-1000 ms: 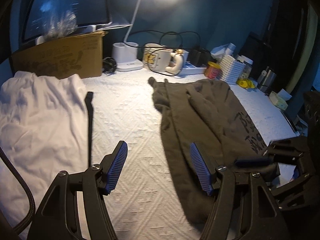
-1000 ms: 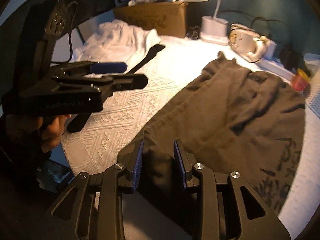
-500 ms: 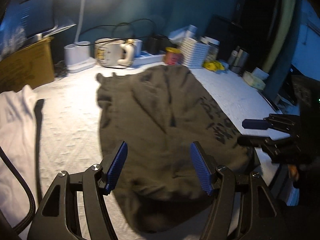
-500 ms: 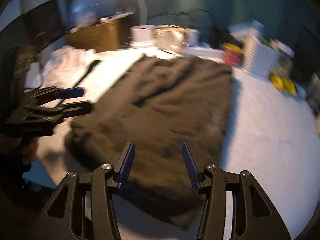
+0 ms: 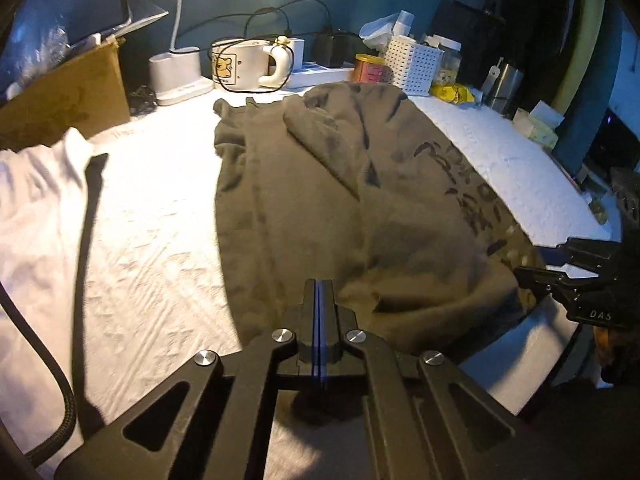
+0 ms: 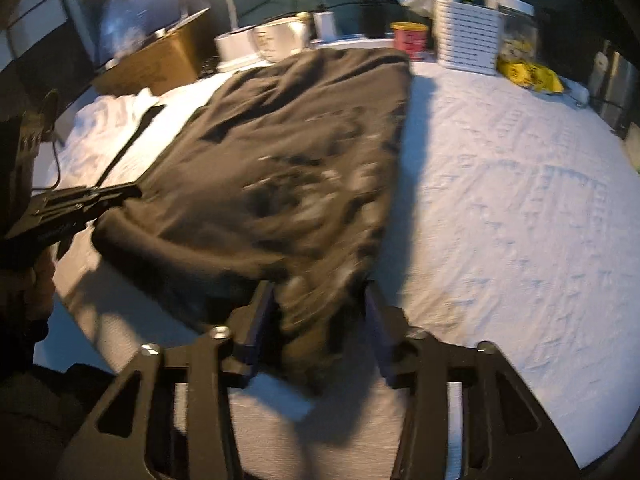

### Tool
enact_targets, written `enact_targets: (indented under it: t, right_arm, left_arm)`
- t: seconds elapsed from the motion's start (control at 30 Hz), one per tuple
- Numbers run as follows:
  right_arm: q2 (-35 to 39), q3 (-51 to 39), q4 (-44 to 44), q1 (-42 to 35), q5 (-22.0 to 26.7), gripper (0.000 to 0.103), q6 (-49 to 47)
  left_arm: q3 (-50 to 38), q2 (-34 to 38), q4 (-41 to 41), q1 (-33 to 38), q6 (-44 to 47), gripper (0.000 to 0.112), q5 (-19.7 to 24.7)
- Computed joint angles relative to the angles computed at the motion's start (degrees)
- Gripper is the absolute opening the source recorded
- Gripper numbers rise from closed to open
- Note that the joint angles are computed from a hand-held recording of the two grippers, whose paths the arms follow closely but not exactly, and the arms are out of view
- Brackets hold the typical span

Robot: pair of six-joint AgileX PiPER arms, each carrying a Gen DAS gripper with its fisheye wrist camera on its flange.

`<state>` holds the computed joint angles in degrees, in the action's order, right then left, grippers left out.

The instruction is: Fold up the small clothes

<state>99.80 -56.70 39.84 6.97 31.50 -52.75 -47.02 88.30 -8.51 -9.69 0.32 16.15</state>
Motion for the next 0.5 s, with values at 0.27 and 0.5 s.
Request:
enact_targets:
  t: [0.27,0.5]
  right_arm:
    - [-2.74,4.33,-3.42,3.8,-6.32,0.042,1.46]
    - [-2.36,1.72,-3.37,0.92,-0.86,0.042,0.96]
  left_arm:
    - [2.57,-3.87,-5.49,2.69,4.67,0.0,3.27]
    - [-1.59,-3.19,1.02,1.96,-3.01,0.048,3.44]
